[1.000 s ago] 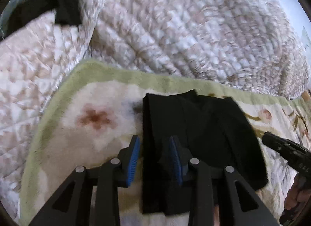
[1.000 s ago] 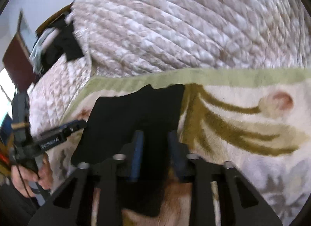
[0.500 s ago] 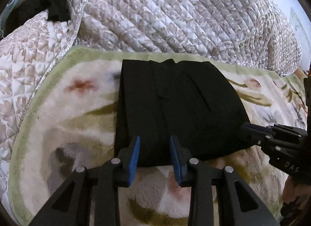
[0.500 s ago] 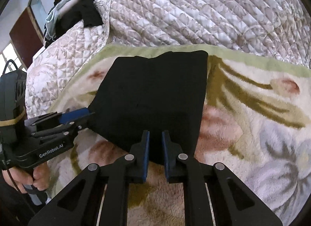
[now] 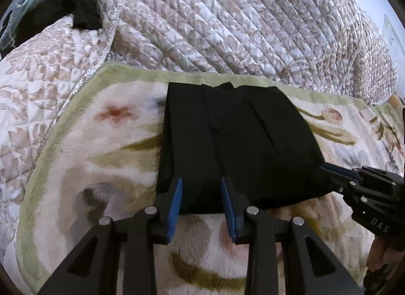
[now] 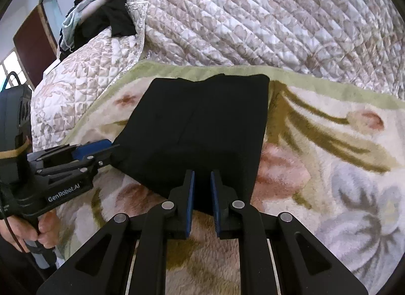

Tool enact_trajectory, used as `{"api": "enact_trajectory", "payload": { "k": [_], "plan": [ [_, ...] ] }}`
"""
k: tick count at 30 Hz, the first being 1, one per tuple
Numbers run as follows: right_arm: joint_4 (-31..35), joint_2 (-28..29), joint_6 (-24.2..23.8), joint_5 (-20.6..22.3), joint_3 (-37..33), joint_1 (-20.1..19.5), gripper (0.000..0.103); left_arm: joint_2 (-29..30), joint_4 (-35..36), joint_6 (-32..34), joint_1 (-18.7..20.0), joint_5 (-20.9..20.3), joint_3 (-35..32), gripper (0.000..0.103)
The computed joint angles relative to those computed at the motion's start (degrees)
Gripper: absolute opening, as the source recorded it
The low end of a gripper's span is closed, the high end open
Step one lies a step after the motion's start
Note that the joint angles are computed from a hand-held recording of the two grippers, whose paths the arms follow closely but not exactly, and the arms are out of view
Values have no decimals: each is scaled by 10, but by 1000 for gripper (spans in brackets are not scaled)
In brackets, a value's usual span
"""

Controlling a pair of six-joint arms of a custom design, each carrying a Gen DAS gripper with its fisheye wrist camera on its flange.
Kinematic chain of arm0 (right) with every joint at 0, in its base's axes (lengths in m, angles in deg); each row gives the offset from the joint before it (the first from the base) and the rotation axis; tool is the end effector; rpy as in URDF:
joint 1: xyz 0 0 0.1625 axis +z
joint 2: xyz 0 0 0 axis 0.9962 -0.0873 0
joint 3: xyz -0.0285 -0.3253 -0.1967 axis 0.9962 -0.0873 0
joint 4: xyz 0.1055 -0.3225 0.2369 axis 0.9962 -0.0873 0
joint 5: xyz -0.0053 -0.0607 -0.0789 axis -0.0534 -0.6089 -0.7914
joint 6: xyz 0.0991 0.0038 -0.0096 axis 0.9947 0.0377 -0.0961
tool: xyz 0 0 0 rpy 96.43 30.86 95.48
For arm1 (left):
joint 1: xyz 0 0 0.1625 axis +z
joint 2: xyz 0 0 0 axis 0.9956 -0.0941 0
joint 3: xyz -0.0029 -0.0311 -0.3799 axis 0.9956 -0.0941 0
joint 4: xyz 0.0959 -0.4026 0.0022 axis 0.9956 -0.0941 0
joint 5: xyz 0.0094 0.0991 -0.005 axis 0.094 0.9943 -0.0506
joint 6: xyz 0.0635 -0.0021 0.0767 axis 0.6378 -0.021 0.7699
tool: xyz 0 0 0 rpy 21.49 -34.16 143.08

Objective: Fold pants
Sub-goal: 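Lower the folded pants onto the blanket and open both tools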

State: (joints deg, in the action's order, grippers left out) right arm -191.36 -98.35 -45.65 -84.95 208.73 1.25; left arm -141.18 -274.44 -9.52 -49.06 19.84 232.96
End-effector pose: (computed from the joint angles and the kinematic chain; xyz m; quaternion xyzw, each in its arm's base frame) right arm 0.1001 -0.4032 0.0997 0.2876 -0.9246 0.2177 0.1222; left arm -0.1232 -0.3573 0.0455 0.1355 0.8573 -0.3735 0.3274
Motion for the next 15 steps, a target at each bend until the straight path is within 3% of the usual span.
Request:
{"api": "enact_trajectory", "payload": {
  "k": [6, 11, 15],
  "plan": [
    [-14, -28, 4, -9, 32, -1, 26, -27, 55, -78, -31, 7, 31, 34],
    [-39, -38, -7, -26, 62, -8, 27, -17, 84, -123, -48, 4, 47, 35],
    [-49, -16, -18, -54, 63, -14, 27, -3, 88, -124, -32, -8, 41, 37]
  ]
}}
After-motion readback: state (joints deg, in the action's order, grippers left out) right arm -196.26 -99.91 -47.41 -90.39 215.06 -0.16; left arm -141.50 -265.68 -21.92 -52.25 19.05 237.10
